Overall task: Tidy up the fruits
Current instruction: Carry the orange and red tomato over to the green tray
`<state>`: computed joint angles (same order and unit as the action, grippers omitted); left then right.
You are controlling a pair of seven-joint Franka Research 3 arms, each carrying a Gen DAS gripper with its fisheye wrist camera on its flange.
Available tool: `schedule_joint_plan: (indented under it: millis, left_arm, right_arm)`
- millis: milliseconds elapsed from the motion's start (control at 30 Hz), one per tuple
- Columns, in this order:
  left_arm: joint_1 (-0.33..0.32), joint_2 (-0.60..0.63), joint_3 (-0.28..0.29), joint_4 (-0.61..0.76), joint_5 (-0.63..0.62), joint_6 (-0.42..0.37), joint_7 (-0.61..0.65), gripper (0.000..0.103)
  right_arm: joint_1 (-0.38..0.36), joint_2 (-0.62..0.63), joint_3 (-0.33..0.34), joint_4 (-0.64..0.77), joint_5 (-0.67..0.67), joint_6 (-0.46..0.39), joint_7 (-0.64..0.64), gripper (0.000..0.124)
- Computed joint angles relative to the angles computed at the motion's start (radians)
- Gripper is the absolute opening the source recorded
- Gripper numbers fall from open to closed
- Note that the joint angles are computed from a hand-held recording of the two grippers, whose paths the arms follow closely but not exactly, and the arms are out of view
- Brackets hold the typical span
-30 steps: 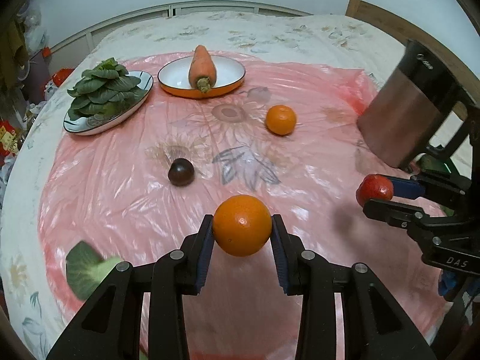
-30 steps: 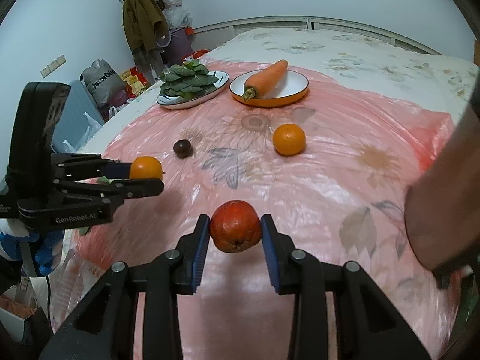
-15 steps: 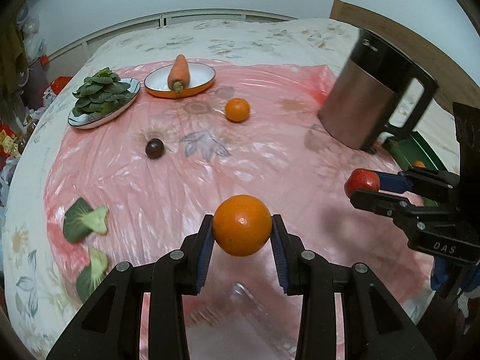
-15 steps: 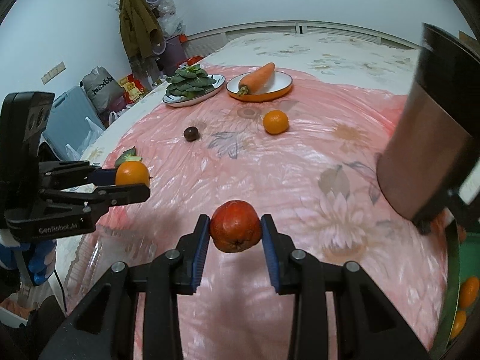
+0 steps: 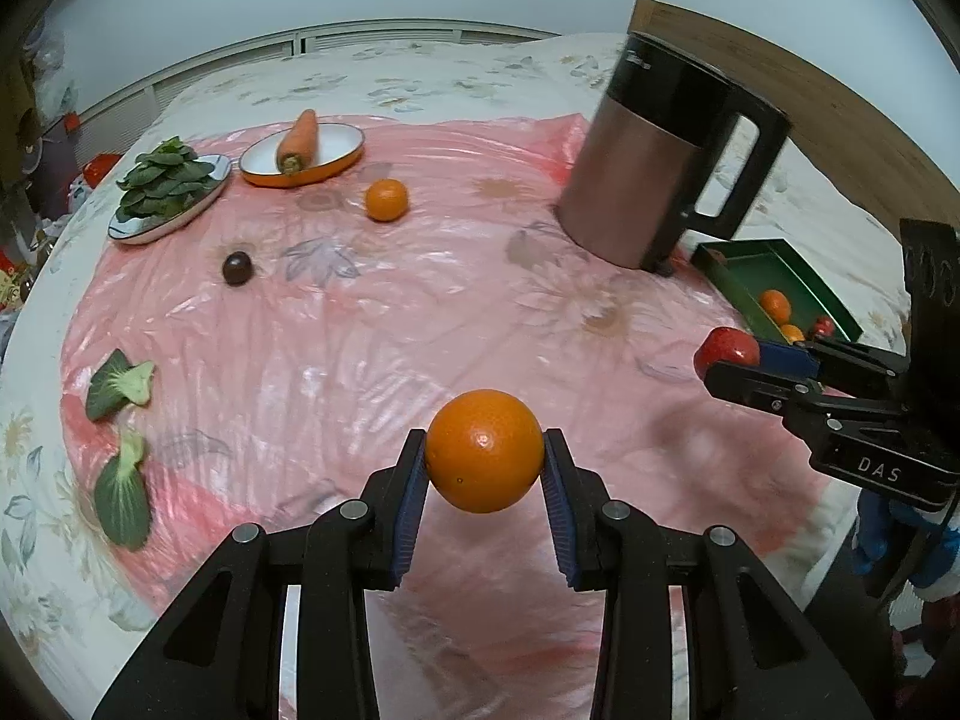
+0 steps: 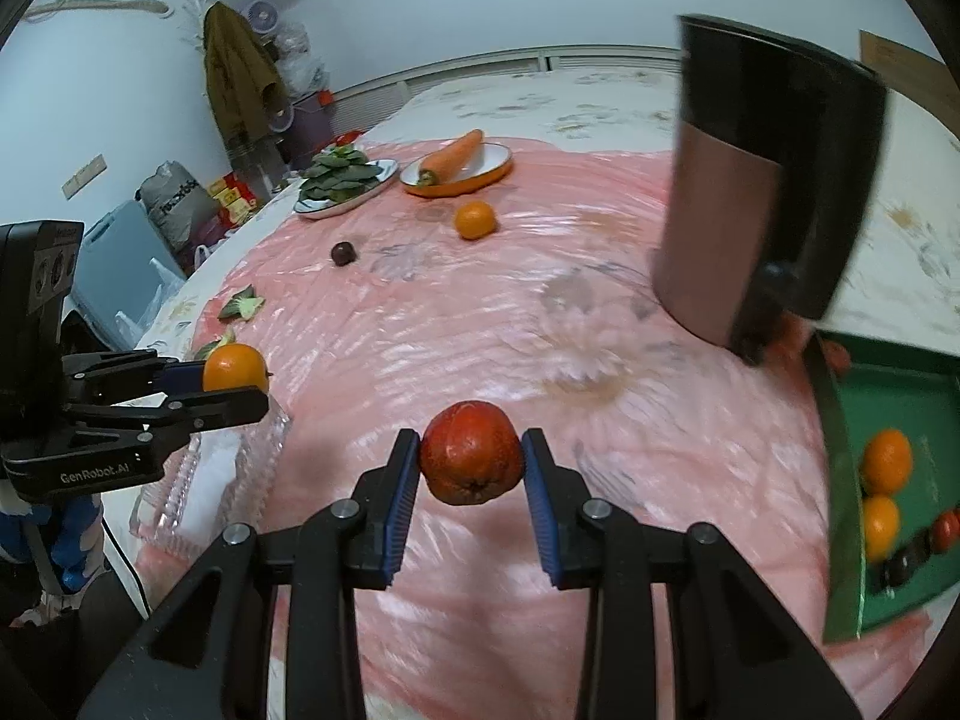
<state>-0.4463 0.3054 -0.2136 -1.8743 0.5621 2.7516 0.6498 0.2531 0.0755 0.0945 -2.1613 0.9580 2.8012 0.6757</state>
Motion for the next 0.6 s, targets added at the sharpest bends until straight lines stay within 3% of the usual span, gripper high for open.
schedule_joint_plan:
  millis: [333, 600]
  left_arm:
    - [-0.081, 0.064, -0.01, 0.127, 0.041, -0.066, -0.01, 0.032]
    - [-0.153, 0.166, -0.016, 0.306, 0.05, -0.143, 0.062, 0.032]
  right_arm:
    - [-0.019, -0.109, -0.051, -0.13, 0.058, 0.032, -0.049, 0.035]
    - [-0.049, -0.154, -0.104, -0.18, 0.083, 0.055, -0.081, 0.035]
